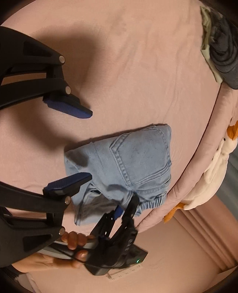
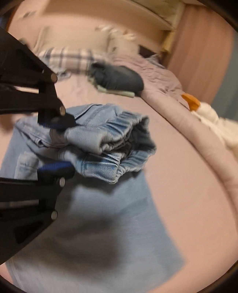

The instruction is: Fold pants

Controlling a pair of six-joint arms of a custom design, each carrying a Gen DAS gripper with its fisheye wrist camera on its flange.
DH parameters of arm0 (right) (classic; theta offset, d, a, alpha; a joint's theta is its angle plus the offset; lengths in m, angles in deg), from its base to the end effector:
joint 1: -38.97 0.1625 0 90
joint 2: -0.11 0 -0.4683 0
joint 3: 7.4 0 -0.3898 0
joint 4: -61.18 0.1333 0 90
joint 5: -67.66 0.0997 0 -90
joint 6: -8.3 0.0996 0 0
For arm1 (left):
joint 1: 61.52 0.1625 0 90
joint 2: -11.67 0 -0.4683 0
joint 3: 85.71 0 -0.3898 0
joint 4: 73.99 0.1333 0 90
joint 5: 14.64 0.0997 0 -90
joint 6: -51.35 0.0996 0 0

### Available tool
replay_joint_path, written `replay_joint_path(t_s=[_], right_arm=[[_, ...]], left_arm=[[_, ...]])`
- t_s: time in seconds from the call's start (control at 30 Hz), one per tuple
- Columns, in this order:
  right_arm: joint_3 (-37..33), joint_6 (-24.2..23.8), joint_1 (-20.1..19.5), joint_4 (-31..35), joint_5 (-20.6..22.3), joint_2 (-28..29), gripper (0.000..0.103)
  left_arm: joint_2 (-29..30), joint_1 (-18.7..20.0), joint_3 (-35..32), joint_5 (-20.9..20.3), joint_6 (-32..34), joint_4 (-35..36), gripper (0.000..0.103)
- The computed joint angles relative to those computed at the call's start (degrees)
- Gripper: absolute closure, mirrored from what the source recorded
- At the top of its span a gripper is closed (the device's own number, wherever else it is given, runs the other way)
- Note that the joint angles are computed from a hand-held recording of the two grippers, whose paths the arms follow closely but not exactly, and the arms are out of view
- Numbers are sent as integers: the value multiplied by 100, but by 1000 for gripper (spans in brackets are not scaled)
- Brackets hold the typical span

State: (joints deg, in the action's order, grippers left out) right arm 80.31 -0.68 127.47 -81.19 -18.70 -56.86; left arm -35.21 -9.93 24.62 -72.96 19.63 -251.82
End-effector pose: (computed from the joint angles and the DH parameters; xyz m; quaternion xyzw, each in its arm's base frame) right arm 0.1207 -0.7230 0.3002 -0.0700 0.9793 -0.1896 0.0139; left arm -0.2398 -0.6012 0.1196 -0.0027 0.9421 -0.3195 0.1017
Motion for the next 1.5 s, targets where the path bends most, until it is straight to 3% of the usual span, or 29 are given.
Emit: replay_joint_path(t_s=[0.2, 0.3, 0.5, 0.67, 0.87, 0.97, 1.07, 1.13, 1.23, 1.4, 1.5], right_arm=[[485, -712, 19, -897, 476, -495, 82], [622, -847, -100, -1139, 638, -741, 82], [768, -802, -457, -1352, 618, -1111, 82], [1163, -669, -660, -1896, 282, -1156, 82], [978, -118, -900, -1382, -254, -884, 82], [936, 52, -1128, -1046, 328, -914, 80], [865, 12, -1162, -631, 415, -1072, 67], [909, -165, -1104, -621, 215, -1235, 57], [1067, -788, -874, -1147, -397, -1390, 57], [987, -1797, -504, -1688, -491, -1242, 57], [739, -2251, -226, -1849, -719, -885, 72]], left_arm=[[49, -72, -82, -40, 34, 86, 42], [73, -92, -142, -94, 92, 147, 42], [297, -118, -615, -209, 406, 332, 42], [588, -202, -1079, -228, 731, 588, 42], [915, -257, -1559, -55, 896, 988, 42], [987, -260, -1712, -22, 967, 1130, 42], [1057, -223, -1918, 2, 1086, 1227, 42], [1088, -206, -1997, 5, 1107, 1215, 42], [1158, -235, -2101, 74, 1220, 1144, 42], [1356, -257, -2389, 18, 1458, 1266, 44], [1446, -237, -2459, -219, 1578, 1371, 44]])
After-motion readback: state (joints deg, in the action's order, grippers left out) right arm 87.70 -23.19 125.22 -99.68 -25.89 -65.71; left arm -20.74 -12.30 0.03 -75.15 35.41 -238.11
